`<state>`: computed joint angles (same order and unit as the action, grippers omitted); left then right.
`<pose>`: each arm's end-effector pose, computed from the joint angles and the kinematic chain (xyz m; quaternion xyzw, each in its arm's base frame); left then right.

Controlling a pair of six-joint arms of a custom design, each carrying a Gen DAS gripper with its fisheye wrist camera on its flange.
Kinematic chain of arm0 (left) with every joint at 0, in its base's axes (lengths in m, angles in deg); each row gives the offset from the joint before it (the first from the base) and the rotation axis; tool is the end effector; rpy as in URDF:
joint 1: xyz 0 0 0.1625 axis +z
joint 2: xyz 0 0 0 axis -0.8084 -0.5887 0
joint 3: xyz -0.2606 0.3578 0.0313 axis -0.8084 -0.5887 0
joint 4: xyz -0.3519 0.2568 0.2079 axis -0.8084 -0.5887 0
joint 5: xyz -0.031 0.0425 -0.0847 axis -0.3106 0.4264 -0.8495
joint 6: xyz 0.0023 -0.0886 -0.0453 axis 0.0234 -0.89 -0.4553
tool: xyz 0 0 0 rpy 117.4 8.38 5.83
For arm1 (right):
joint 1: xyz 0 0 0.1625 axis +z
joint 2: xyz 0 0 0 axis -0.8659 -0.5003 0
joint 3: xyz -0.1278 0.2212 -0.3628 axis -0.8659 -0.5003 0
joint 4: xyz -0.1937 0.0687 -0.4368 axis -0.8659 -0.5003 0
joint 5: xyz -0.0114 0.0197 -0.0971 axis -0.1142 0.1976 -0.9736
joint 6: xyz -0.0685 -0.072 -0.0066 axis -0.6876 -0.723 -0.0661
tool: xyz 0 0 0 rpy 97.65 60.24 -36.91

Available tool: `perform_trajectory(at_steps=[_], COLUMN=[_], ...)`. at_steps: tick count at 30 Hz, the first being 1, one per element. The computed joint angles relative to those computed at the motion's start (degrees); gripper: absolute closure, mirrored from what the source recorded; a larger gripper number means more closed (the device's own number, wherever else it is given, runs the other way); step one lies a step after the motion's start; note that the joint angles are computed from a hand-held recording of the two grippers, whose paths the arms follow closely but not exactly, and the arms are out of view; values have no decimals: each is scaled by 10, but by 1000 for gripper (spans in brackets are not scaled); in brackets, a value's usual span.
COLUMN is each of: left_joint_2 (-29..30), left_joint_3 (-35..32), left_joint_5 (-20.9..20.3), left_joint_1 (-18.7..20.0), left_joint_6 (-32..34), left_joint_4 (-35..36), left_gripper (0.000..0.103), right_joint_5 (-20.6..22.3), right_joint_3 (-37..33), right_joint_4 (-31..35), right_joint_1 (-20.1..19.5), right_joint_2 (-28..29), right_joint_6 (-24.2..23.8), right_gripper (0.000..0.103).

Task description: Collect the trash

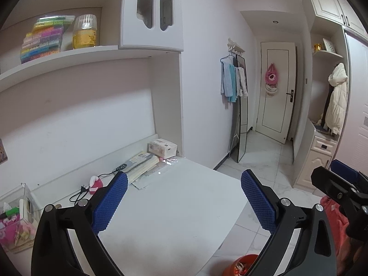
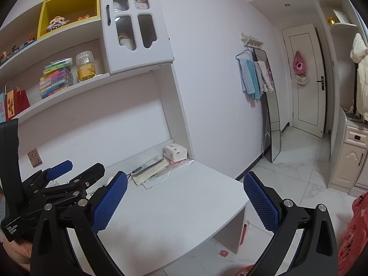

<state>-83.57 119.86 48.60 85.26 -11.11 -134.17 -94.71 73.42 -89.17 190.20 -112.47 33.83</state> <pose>-0.3623 -0.4909 0.5770 0.1474 0.7431 -0.5320 0.3783 0.5704 -0.5246 0.3167 0.3311 -0.8249 0.4532 0.0674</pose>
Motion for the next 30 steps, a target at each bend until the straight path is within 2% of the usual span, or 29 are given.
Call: perform_trajectory(at_steps=[6,8,17,30], left_joint_2=[-13,-19,-27,-27], left_joint_3=[6,5,3,0], left_joint_5=[15,13,14,24], left_joint_1=[-4,-5,-8,-8], left_joint_6=[-28,-48,-70,-91], left_joint_4=[28,56,90,112], left_gripper=[6,6,6,6], right_joint_5=[1,1,3,5], right_joint_3=[4,4,5,4], right_joint_4=[2,4,11,13], right_joint_1=[2,2,5,5], right_joint_2=[0,0,2,3], right_joint_6=[4,6,12,14], right_gripper=[4,4,4,4])
